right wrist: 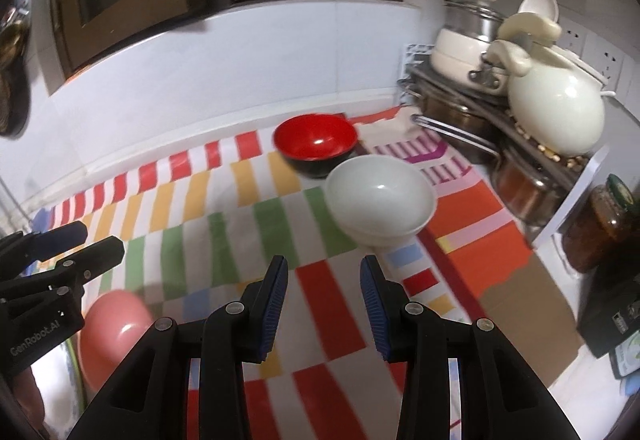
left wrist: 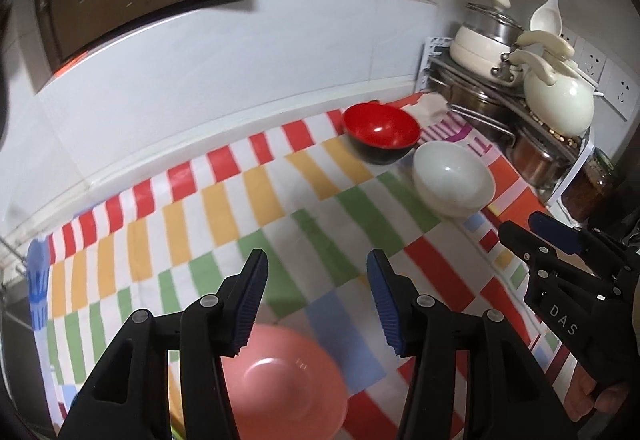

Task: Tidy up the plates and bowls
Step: 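Move both grippers to the white bowl rim and close them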

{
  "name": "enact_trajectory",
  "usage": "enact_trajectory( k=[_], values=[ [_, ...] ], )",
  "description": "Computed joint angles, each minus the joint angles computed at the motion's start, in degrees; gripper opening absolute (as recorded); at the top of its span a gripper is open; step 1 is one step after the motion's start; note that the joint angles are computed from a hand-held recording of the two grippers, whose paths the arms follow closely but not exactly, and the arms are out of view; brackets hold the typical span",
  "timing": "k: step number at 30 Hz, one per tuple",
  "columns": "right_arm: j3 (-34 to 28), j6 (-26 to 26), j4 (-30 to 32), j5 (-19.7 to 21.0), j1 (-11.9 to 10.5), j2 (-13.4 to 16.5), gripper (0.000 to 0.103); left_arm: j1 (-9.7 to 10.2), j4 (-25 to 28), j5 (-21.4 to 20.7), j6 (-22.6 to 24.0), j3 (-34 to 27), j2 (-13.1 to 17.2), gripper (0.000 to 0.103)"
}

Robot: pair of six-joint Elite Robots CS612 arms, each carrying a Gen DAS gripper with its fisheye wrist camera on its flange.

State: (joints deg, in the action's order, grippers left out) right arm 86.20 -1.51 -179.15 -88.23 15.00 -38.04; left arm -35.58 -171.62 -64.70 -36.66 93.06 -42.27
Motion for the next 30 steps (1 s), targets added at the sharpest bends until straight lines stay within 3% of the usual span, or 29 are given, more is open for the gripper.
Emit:
enact_trajectory(
  k=[15, 30],
  values=[
    [-5.67, 2.95, 3.68, -0.5, -2.71, 2.38, 0.039, 2.01, 7.02, -6.53, 7.35, -12.73, 5.57, 0.051],
    [-14.21, 7.09, 11.95, -1.88, -4.28, 7.31, 0.039, 4.27, 17.96, -15.06, 12.37, -28.91, 14.17, 0.052]
  ],
)
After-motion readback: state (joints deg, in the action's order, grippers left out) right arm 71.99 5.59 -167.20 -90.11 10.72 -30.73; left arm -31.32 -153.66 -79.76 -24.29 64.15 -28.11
